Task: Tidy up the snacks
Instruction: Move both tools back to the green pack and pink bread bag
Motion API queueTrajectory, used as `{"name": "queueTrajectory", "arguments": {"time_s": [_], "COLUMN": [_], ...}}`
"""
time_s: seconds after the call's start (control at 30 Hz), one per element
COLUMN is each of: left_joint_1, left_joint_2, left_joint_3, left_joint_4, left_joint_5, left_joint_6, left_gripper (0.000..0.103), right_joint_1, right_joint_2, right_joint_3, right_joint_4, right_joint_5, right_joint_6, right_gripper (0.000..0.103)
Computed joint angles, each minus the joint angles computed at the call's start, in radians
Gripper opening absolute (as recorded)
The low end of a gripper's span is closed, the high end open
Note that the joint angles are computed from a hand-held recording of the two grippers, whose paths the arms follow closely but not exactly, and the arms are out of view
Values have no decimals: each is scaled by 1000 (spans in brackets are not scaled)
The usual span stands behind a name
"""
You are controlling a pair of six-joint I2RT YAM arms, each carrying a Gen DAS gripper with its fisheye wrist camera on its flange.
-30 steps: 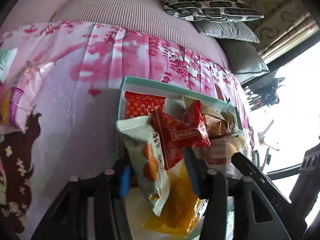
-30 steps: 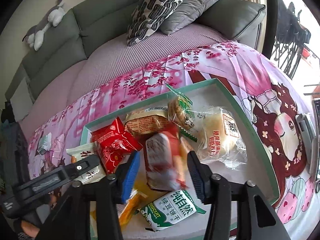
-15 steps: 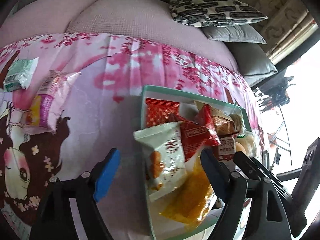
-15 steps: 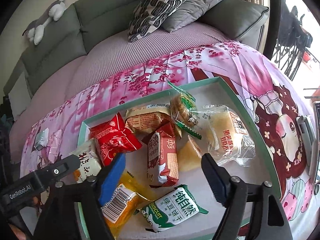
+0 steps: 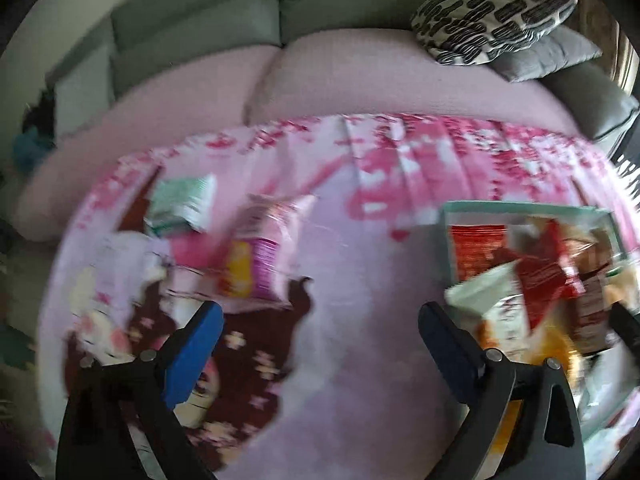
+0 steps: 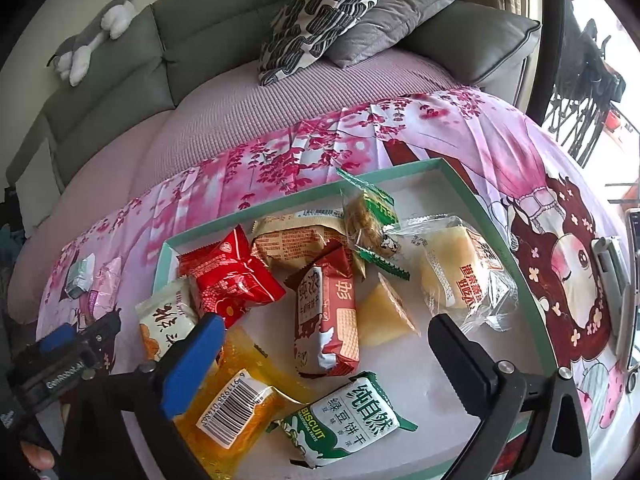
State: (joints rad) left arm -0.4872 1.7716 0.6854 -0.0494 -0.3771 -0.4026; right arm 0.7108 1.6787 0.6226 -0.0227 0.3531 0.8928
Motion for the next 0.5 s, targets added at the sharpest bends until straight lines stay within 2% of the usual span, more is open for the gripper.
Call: {"name": "queueTrajectory", "arguments": {"time_s": [0.07, 0.13, 0.5], "left_joint_1": [-2, -1, 87], "left_joint_2": [7, -3, -93], "left_joint_3": [10, 8, -53], "left_joint_4": [-16, -23, 11], "left_joint_5": [-47, -54, -25], "left_joint_6": [18, 22, 83], "left_gripper": [98, 98, 98], "right_joint_1": [10, 26, 139], "right_joint_2": [2, 10, 98], "right_joint_3": [8, 23, 147], "right_joint_4": [-2, -7, 10], "right_joint_5": [7, 13, 37], "right_joint_6": [-3, -1, -40], "right_gripper": [103, 103, 103]}}
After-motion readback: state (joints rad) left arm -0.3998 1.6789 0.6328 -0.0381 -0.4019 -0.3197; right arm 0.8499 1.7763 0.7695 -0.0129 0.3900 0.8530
